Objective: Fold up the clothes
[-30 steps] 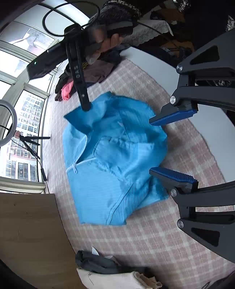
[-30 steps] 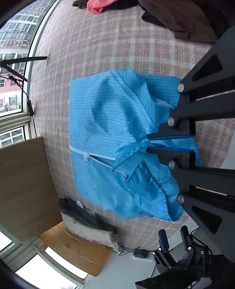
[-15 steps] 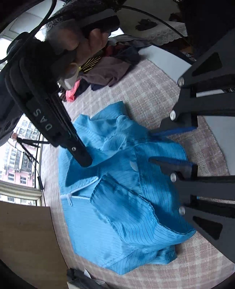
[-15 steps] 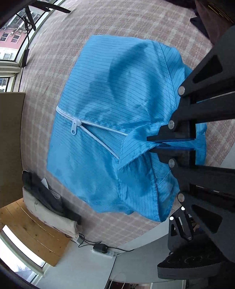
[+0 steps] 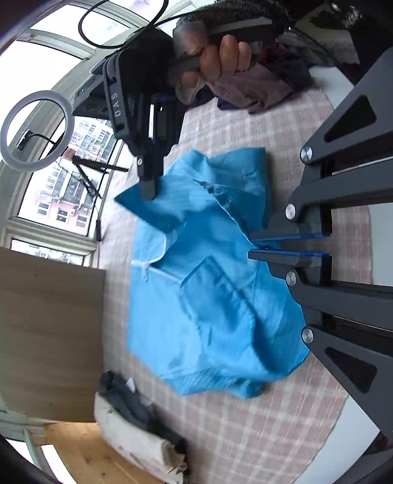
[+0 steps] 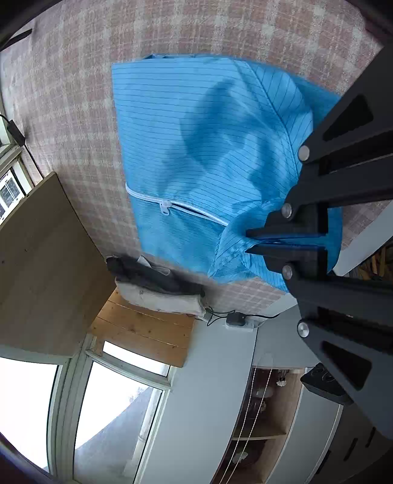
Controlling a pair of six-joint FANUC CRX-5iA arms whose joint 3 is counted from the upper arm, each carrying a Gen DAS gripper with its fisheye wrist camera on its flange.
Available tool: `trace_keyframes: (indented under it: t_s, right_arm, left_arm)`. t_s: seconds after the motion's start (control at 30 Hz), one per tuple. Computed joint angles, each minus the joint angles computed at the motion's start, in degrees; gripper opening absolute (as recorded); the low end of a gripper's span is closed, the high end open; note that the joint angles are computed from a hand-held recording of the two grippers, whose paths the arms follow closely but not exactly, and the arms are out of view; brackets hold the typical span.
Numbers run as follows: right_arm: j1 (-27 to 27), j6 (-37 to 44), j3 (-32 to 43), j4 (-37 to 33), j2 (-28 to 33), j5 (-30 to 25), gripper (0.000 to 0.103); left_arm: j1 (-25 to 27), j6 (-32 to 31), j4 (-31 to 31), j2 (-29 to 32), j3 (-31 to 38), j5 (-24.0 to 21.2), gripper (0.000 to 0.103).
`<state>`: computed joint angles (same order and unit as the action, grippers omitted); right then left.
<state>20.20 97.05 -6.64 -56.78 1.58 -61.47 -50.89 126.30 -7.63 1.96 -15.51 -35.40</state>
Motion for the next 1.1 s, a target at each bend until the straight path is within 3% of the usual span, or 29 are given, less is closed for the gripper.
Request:
trace_keyframes:
  t_s: [0.07, 0.13, 0.2, 0.23, 0.3, 0.33, 0.37, 0.5, 0.57, 0.63, 0.77, 0.83, 0.93, 0.97, 1.03, 1.1]
  right_arm:
    - [-0.02, 1.07, 0.61, -0.71, 0.74, -0.97, 0.003]
    - [0.44, 2.37, 1.33, -0.61, 0.77, -1.52, 0.003]
    - [0.74, 3.67, 2.14, -0.06, 0.67, -1.98, 0.003]
    - [0.76, 4.13, 2.4, 0.03, 0.58, -2.08, 0.003]
    - [0.72, 4.91, 2.85, 0.12, 0.35, -2.19, 0.003]
    - [0.34, 5.12, 2.68, -0.24, 0.0, -1.91, 0.003]
    - [-0.13, 5.29, 2.4, -0.72, -0.42, -1.53, 0.003]
    - [-2.67, 5.64, 0.0, -2.55, -2.3, 0.3, 0.002]
    - [-3.98, 5.24, -1.86, -3.34, -2.6, 0.98, 0.002]
    - [-5.6, 5.06, -3.73, -5.0, -2.09, 0.69, 0.002]
    - [-8.8, 5.71, -7.67, -9.99, 0.48, -0.1, 0.002]
    - [-6.97, 3.98, -8.05, -6.03, 1.32, 2.01, 0.002]
    - [-6.99, 3.67, -6.07, -3.86, 3.79, -0.93, 0.002]
    - [-6.84, 2.82, -5.2, -2.45, 3.95, -2.28, 0.004]
    - [-6.05, 3.7, -3.19, 1.22, 3.13, -5.31, 0.006]
    - [-3.42, 2.66, -2.35, 7.88, 0.17, -4.76, 0.009]
  left_arm:
    - [-1.44, -1.78, -1.89, 1.05, 2.29, -2.36, 0.039]
    - [-3.06, -3.19, -4.71, 2.15, 4.97, -4.8, 0.048]
    - [-3.08, -6.61, -3.76, 2.94, 5.92, -4.47, 0.048]
    - [-2.59, -8.66, -2.19, 3.37, 5.82, -3.35, 0.046]
    - [-2.24, -11.58, -0.35, 5.13, 6.81, -2.84, 0.026]
    - [-2.68, -11.05, -1.56, 6.34, 8.34, -4.03, 0.005]
    - [-3.78, -8.34, -5.04, 7.81, 10.89, -6.71, 0.002]
    - [-8.87, 6.18, -19.3, 10.2, 17.46, -15.98, 0.001]
    - [-13.04, 17.01, -29.08, 12.2, 21.22, -23.99, 0.001]
    - [-16.15, 24.07, -34.72, 14.64, 23.82, -30.56, 0.002]
    - [-22.03, 27.15, -43.36, 21.85, 30.19, -43.36, 0.003]
    - [-20.77, 25.61, -39.27, 22.07, 29.47, -40.73, 0.008]
    - [-18.34, 20.3, -30.88, 19.66, 25.48, -32.67, 0.01]
    - [-18.24, 18.56, -29.21, 18.52, 24.28, -31.2, 0.017]
    - [-17.54, 15.13, -25.36, 14.56, 20.45, -27.13, 0.025]
    - [-16.49, 13.88, -22.85, 9.23, 16.19, -24.4, 0.03]
